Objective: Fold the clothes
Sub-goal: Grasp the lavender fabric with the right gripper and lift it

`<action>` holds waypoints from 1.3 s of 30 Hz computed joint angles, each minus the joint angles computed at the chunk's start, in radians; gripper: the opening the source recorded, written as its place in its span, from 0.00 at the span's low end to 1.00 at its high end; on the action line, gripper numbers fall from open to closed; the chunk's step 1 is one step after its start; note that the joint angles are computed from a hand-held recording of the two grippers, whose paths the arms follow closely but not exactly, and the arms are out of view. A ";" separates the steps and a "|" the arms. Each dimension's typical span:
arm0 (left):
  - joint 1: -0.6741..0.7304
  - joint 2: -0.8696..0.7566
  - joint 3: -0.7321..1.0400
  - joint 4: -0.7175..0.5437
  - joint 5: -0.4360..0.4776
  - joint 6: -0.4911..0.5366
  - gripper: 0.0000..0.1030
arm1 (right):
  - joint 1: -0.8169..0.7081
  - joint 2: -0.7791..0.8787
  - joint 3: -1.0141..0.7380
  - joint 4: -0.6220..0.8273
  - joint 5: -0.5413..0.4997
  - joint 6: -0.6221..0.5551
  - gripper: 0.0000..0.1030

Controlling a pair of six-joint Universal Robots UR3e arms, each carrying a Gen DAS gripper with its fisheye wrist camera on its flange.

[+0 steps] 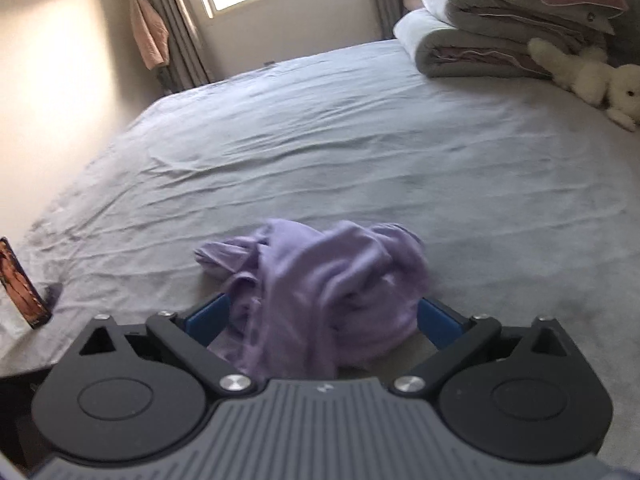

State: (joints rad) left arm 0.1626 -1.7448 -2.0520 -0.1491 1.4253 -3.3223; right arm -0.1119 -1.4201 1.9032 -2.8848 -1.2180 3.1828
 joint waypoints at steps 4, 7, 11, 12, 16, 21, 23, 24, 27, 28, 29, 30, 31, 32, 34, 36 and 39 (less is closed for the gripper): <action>0.024 -0.009 0.000 -0.013 -0.025 -0.031 0.99 | 0.045 0.047 -0.048 0.040 -0.019 0.004 0.77; 0.036 -0.011 -0.003 -0.020 -0.041 -0.048 0.99 | 0.070 0.089 -0.077 0.066 -0.030 0.004 0.65; 0.056 -0.007 0.002 -0.058 -0.097 -0.031 0.99 | 0.080 0.101 -0.077 0.070 -0.052 -0.004 0.62; 0.057 -0.006 0.003 -0.063 -0.103 -0.023 0.99 | 0.077 0.093 -0.071 0.073 -0.054 -0.006 0.62; 0.054 -0.005 0.010 -0.070 -0.083 0.006 0.99 | 0.062 0.050 -0.031 0.044 -0.057 -0.025 0.62; 0.069 -0.001 0.012 -0.077 -0.065 -0.005 0.99 | -0.001 -0.041 0.057 0.008 0.081 -0.082 0.62; 0.075 0.000 0.013 -0.080 -0.057 -0.017 0.99 | -0.014 -0.051 0.066 0.033 0.134 -0.103 0.62; 0.077 -0.001 0.013 -0.080 -0.053 -0.022 0.99 | -0.014 -0.050 0.065 0.049 0.151 -0.110 0.63; 0.080 -0.002 0.016 -0.082 -0.044 -0.031 0.99 | 0.013 -0.025 0.044 0.080 0.154 -0.121 0.64; 0.081 -0.003 0.016 -0.082 -0.043 -0.033 0.99 | 0.027 -0.015 0.035 0.086 0.144 -0.125 0.65; 0.082 -0.003 0.017 -0.083 -0.042 -0.033 0.99 | 0.040 -0.005 0.026 0.093 0.135 -0.128 0.65; 0.082 -0.004 0.017 -0.085 -0.042 -0.034 0.99 | 0.052 0.005 0.020 0.095 0.122 -0.131 0.67; 0.083 -0.005 0.017 -0.087 -0.042 -0.034 0.99 | 0.064 0.015 0.014 0.097 0.109 -0.134 0.69; 0.083 -0.005 0.017 -0.089 -0.043 -0.033 0.99 | 0.076 0.025 0.007 0.099 0.096 -0.136 0.70; 0.086 -0.005 0.017 -0.093 -0.046 -0.030 0.99 | 0.096 0.043 -0.004 0.105 0.070 -0.136 0.74; 0.087 -0.004 0.017 -0.097 -0.050 -0.028 0.99 | 0.119 0.066 -0.019 0.102 0.034 -0.134 0.75; 0.088 -0.002 0.017 -0.103 -0.055 -0.023 0.99 | 0.161 0.107 -0.029 0.057 -0.038 -0.143 0.76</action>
